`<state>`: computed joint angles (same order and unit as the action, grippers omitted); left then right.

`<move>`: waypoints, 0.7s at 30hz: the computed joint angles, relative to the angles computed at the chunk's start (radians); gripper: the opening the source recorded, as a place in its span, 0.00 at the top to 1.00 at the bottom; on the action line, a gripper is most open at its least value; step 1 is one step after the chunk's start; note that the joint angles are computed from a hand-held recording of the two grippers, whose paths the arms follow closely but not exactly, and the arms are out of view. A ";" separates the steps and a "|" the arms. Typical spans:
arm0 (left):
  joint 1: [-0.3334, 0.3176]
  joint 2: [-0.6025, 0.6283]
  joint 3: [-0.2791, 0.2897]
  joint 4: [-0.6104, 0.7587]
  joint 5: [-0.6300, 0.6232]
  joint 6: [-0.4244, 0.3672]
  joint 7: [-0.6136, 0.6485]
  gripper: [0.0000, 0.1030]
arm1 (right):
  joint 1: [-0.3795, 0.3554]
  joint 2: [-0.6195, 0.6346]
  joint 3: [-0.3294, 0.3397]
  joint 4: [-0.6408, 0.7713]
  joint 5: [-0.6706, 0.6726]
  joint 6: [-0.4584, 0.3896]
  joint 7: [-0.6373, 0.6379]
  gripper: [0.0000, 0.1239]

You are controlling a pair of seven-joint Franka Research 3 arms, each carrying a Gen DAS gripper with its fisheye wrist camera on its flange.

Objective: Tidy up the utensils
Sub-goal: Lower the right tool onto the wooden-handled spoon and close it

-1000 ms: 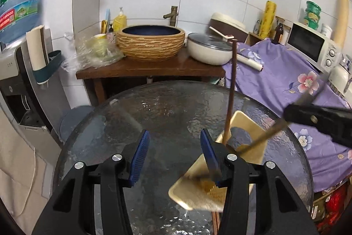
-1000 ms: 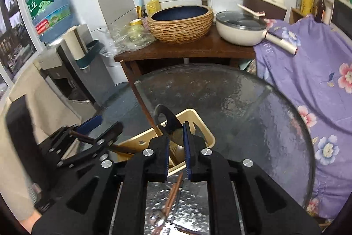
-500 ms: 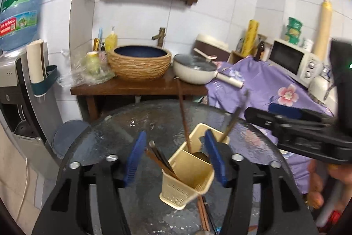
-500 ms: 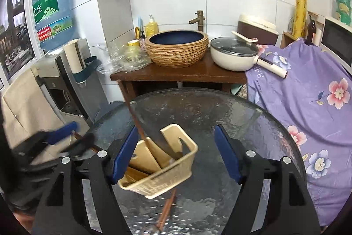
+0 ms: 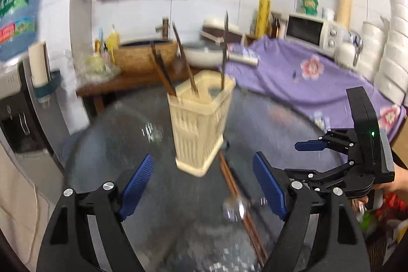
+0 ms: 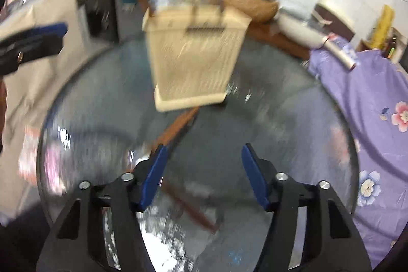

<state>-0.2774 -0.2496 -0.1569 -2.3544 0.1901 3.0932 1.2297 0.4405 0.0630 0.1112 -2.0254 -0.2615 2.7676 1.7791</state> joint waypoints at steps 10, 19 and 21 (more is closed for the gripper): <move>-0.156 0.013 0.072 -0.125 -0.202 -0.042 0.102 0.53 | 0.013 -0.038 0.029 -0.107 0.108 0.011 -0.032 0.61; -0.203 0.003 0.068 -0.163 -0.300 -0.052 0.148 0.60 | 0.028 0.014 0.039 -0.060 -0.025 -0.007 0.111 0.71; -0.207 0.001 0.067 -0.161 -0.309 -0.062 0.156 0.61 | 0.038 0.051 0.038 -0.004 0.003 -0.042 0.036 0.71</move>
<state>-0.4843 -0.2488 -0.0902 -2.5153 -0.1193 3.0307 1.3857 0.4785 0.1137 0.1493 -2.0293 -0.2587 2.7260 1.8148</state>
